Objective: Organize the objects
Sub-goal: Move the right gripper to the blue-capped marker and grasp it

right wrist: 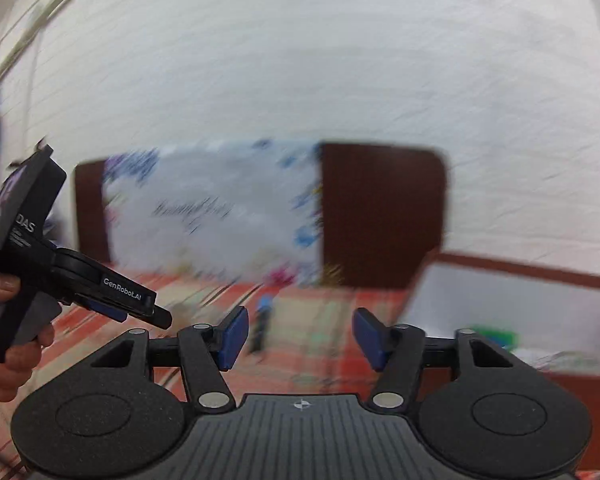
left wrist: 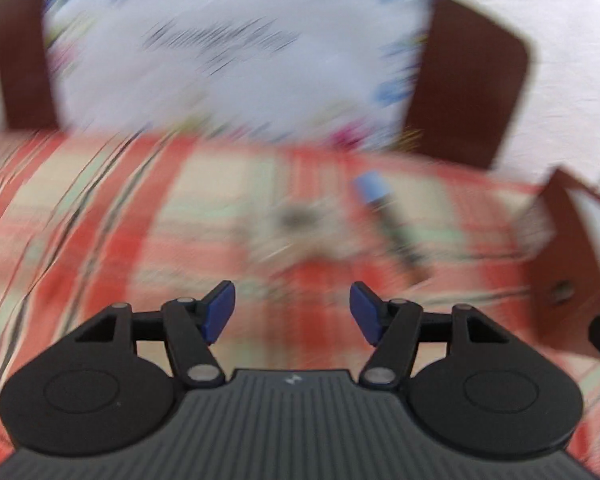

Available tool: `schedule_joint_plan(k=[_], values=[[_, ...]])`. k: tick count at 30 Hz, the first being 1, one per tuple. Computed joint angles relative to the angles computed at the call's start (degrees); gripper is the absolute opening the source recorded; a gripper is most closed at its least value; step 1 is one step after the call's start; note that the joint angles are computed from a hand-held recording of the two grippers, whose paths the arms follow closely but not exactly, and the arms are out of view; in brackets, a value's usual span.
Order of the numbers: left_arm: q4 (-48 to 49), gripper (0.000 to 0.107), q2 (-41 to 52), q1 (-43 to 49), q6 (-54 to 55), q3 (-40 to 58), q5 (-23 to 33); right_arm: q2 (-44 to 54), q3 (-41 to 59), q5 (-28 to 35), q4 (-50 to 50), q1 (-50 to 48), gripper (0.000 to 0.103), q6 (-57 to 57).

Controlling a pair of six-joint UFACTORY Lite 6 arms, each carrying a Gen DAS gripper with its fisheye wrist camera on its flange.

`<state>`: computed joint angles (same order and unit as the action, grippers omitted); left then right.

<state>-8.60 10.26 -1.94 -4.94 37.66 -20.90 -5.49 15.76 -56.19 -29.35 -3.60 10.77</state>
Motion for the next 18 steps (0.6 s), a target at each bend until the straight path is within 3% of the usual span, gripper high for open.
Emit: schedule_joint_plan(k=[2,4,8,12,14,15,18], values=[[4.9,0.065,3.3,4.5,-4.0,-1.5,-3.3,5.9,3.5,2.3,4.9,6.4,0.047,-3.1],[10.0,0.067,5.3,7.1,-7.1,-4.4,-11.4,15.0,12.1,6.2,7.2,9.8,0.040,-3.1],[2.0,0.082,10.5,1.8,4.4,-8.4,-26.7,24.8,23.3,12.0,12.0,14.6,0.037,-3.8],[7.6,0.082,12.0,4.6,0.7,-7.0,-27.7,34.8,37.6,18.9,13.2,16.4,0.037,-3.5],[6.9,0.083,12.1,4.1,1.0,-7.2,-28.2,40.4,44.6,22.6,14.1,17.0,0.027,-3.9],[6.8,0.083,12.2,4.1,1.1,-7.2,-28.3,42.6,47.1,24.5,13.1,16.8,0.016,-3.0],[7.2,0.083,12.6,4.2,0.5,-7.2,-28.8,42.0,46.1,23.8,10.2,15.7,0.015,0.6]])
